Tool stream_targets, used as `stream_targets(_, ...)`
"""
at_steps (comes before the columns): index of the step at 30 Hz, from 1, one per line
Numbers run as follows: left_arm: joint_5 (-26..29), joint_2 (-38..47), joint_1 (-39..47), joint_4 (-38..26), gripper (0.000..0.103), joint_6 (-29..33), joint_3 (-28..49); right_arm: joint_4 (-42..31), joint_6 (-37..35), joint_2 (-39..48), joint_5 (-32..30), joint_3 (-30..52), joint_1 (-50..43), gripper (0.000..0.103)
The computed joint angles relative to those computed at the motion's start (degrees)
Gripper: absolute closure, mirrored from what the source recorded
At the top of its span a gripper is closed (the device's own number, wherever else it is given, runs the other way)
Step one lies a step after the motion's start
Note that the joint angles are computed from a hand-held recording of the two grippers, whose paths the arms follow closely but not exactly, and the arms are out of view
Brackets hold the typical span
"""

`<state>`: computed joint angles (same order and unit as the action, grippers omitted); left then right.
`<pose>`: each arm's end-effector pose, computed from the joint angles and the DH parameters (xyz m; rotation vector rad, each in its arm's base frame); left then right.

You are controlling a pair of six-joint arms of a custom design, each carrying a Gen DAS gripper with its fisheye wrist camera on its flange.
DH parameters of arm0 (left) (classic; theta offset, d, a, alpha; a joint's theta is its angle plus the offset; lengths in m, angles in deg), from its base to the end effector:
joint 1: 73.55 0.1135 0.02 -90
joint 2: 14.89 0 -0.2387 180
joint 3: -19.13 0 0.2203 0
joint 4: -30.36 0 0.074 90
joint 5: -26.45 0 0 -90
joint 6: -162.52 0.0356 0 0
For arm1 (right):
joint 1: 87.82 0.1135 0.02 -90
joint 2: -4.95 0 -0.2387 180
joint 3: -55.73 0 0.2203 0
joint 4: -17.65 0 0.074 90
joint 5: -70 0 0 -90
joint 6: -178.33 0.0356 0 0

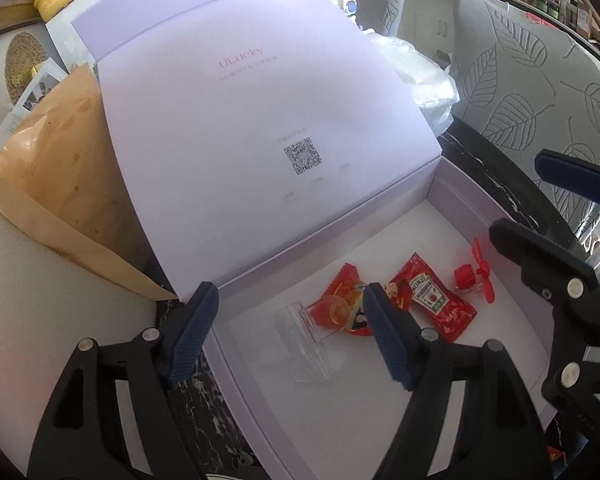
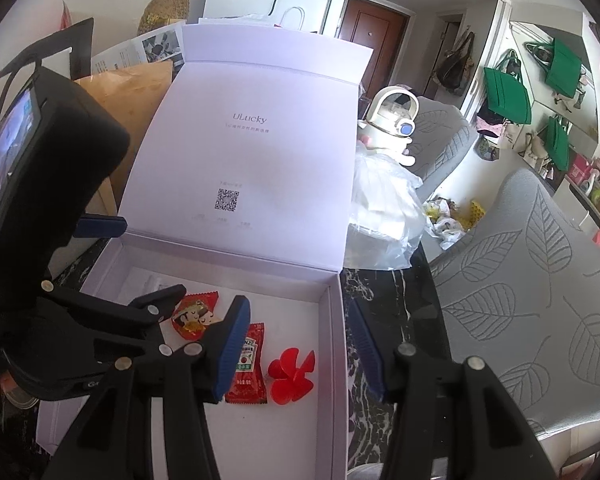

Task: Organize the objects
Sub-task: 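Withdraw both grippers from the white box back over the table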

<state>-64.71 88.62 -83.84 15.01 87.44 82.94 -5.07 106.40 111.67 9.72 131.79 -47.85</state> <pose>0.3032 -0.0543 0.1150 0.5447 2.4730 0.0578 0.2725 0.2054 0.1456 -0.2427 2.3356 -0.1672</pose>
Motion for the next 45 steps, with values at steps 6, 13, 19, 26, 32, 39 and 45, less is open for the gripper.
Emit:
stream_targets(6,-0.5,-5.3,0.2,-1.4,0.023,-0.8,-1.9,-2.1,2.0,-4.7,2.1,-2.3,1.1,0.051)
stream_targets(13,0.1,-12.0,-0.3,-3.8,0.023,-2.4,-4.8,-5.8,5.1,-11.3,4.6,-4.8,3.7,0.050)
stream_targets(19,0.6,-21.4,0.0,-8.0,0.023,-2.2,-8.4,-10.0,8.3,-17.5,7.8,-6.8,7.4,0.045)
stream_targets(26,2.4,-32.7,0.7,-14.7,0.023,-2.7,-10.9,-17.3,14.0,-22.8,12.5,-6.5,12.9,0.043)
stream_targets(32,3.2,-42.3,1.4,-19.5,0.022,-2.5,-13.3,-24.0,19.8,-26.8,16.2,-6.2,18.2,0.042)
stream_targets(39,4.5,-53.1,1.8,-27.0,0.022,-2.2,-14.6,-34.1,28.6,-29.1,20.9,-4.1,24.9,0.041)
stream_targets(45,4.4,-61.7,1.8,-33.4,0.018,-2.3,-14.9,-43.0,38.4,-29.8,24.9,-2.5,31.4,0.040)
